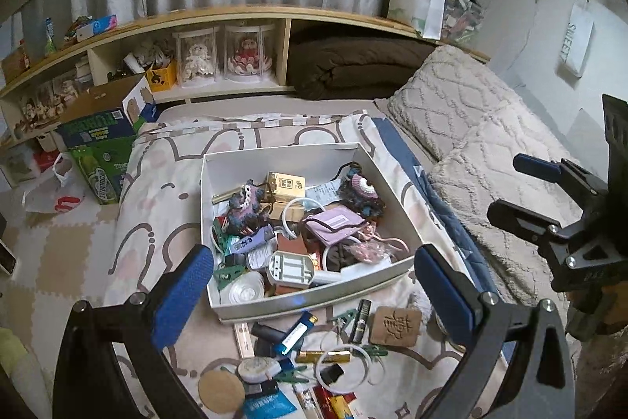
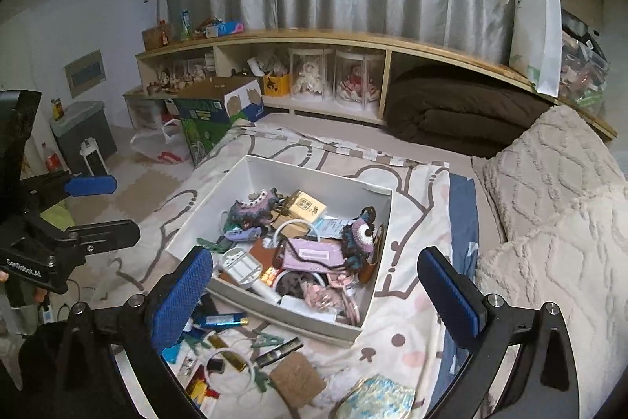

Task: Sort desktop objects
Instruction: 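Raise both open tools up and away from the white box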

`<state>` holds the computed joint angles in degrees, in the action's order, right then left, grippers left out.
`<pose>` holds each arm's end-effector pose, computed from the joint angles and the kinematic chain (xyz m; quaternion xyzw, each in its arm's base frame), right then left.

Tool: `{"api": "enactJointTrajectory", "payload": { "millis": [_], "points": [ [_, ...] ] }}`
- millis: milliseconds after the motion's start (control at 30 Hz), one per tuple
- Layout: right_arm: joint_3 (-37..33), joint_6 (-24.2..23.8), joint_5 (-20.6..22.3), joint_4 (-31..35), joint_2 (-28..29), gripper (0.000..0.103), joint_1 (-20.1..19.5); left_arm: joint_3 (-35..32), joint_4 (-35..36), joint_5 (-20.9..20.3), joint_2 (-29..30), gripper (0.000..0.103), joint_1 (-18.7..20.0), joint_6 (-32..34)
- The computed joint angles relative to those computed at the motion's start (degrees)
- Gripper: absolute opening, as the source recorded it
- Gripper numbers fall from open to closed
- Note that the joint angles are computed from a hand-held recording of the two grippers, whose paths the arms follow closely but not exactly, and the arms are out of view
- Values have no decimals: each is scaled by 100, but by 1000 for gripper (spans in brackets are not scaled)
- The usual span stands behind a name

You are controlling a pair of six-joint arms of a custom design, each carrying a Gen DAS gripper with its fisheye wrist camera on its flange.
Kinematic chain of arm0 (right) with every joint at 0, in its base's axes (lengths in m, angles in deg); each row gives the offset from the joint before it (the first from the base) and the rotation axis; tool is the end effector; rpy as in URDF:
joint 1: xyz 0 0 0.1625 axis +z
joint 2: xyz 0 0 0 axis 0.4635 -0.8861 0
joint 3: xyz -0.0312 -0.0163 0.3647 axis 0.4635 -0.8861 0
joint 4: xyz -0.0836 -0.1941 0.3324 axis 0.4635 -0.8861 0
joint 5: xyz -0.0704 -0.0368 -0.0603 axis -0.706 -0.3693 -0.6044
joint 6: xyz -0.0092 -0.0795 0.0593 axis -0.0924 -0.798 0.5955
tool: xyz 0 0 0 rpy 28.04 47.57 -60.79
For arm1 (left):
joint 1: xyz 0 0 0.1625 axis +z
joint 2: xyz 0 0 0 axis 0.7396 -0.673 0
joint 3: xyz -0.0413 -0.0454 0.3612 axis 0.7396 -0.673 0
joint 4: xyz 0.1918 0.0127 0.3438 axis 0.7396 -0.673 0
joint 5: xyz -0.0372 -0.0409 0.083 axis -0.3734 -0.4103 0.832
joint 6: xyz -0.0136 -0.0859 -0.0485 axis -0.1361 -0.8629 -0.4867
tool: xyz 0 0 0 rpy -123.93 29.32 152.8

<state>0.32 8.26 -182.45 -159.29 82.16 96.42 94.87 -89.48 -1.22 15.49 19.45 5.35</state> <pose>0.5228 -0.6600 0.0667 0.2629 -0.8411 0.3623 0.3035 -0.0906 -0.6765 0.4902 0.2839 0.8837 -0.2978 0.2232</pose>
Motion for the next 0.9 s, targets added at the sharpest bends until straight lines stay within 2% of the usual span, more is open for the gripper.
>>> {"api": "enactJointTrajectory", "payload": {
  "millis": [133,300,533,900],
  "points": [
    [1090,-31,-42,-649,-507,103,122,537,-254,99,-382,103,-96,103],
    [1990,-20,-70,-1192,-936,103,227,1023,-413,127,-775,103,-175,109],
    [2917,25,-86,-1901,-1320,103,333,1604,-707,180,-1235,103,-321,226],
    [3929,343,-35,-2553,-1622,103,408,2277,-1113,309,-1767,103,-475,381]
  ]
}}
